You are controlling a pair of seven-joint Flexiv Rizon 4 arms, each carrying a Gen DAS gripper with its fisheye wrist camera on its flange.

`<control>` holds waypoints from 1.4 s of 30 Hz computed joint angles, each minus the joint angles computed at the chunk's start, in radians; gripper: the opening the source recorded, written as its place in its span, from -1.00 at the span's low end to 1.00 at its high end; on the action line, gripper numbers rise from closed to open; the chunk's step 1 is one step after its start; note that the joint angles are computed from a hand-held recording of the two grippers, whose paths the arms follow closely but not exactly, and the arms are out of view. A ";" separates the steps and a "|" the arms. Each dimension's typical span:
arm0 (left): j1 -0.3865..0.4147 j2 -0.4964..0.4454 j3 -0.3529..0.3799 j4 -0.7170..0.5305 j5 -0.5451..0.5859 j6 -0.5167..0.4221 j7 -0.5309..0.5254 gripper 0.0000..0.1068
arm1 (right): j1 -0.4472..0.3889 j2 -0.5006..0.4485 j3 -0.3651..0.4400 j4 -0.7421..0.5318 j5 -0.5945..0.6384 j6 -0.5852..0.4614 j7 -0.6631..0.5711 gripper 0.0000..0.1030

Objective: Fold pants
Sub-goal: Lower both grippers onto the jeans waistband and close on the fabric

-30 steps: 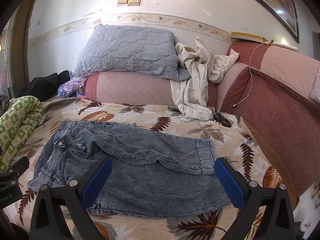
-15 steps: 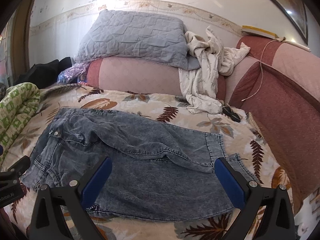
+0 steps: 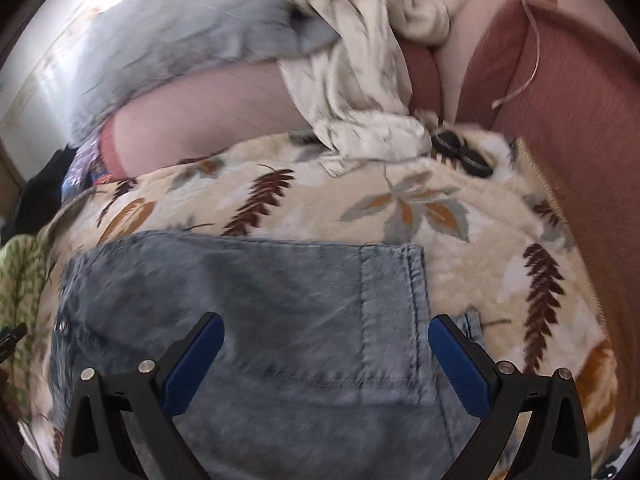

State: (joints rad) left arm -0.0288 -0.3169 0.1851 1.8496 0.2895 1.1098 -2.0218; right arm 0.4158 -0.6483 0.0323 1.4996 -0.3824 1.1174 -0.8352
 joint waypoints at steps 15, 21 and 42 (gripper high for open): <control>0.135 -0.245 -0.030 -0.258 -0.313 -0.114 0.188 0.90 | -0.114 -0.214 0.071 -0.320 0.231 -0.154 -0.129 1.00; 0.129 -0.298 -0.062 -0.344 -0.362 -0.154 0.209 0.78 | -0.111 -0.237 0.070 -0.336 0.240 -0.157 -0.155 1.00; 0.150 -0.430 -0.123 -0.464 -0.474 -0.237 0.214 -0.29 | -0.124 -0.255 0.076 -0.344 0.256 -0.162 -0.204 0.87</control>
